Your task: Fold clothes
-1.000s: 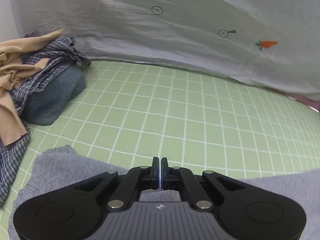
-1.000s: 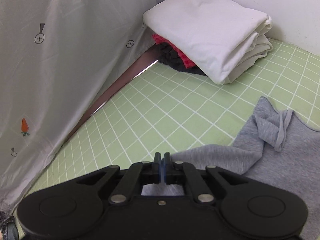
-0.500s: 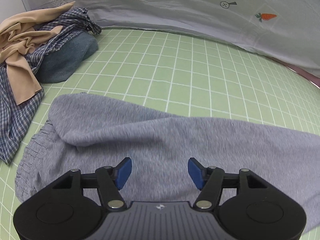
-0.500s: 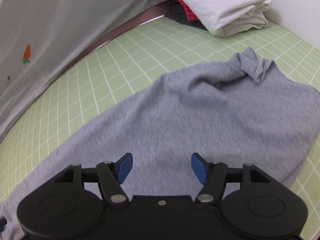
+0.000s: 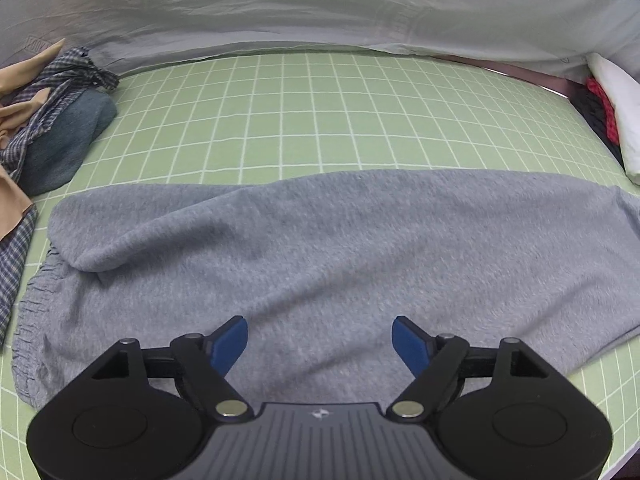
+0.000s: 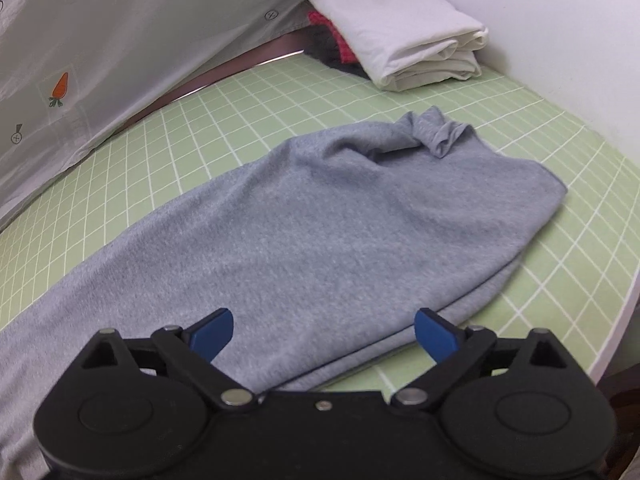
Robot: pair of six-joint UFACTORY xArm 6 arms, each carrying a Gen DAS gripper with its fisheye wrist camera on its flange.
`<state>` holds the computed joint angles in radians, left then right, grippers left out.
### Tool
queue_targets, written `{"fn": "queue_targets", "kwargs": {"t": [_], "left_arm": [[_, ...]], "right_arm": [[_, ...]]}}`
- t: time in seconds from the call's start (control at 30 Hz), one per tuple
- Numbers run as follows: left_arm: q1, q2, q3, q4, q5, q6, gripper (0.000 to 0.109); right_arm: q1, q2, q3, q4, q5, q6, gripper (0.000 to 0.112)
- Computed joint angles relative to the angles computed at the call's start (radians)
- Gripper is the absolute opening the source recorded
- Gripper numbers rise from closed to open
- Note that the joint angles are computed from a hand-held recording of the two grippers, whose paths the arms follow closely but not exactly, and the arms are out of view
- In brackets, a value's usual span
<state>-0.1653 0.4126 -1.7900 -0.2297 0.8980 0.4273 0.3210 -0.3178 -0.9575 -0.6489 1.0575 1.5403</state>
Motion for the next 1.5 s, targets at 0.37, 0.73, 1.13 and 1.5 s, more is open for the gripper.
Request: {"fn": "queue_targets", "kwargs": {"t": [0.37,0.73,1.13,1.5], "left_arm": [[-0.19,-0.151,0.264,0.275,-0.216,-0.586,0.086],[-0.348,0.015,0.014,0.465,0.004,-0.888,0.086],[-0.422,0.289,-0.432,0.531,0.267,-0.787,0.086],[-0.443,0.313,-0.47,0.532,0.316,-0.742,0.087]], "right_arm": [[-0.311,-0.215,0.269,-0.021,-0.189,-0.387,0.098],[-0.656,-0.084,0.272,0.215,-0.599,-1.041,0.08],[-0.812,0.191,0.08,0.372,-0.749,-1.233,0.005],[-0.835,0.088,0.168,0.577,-0.669,-1.232,0.075]]}}
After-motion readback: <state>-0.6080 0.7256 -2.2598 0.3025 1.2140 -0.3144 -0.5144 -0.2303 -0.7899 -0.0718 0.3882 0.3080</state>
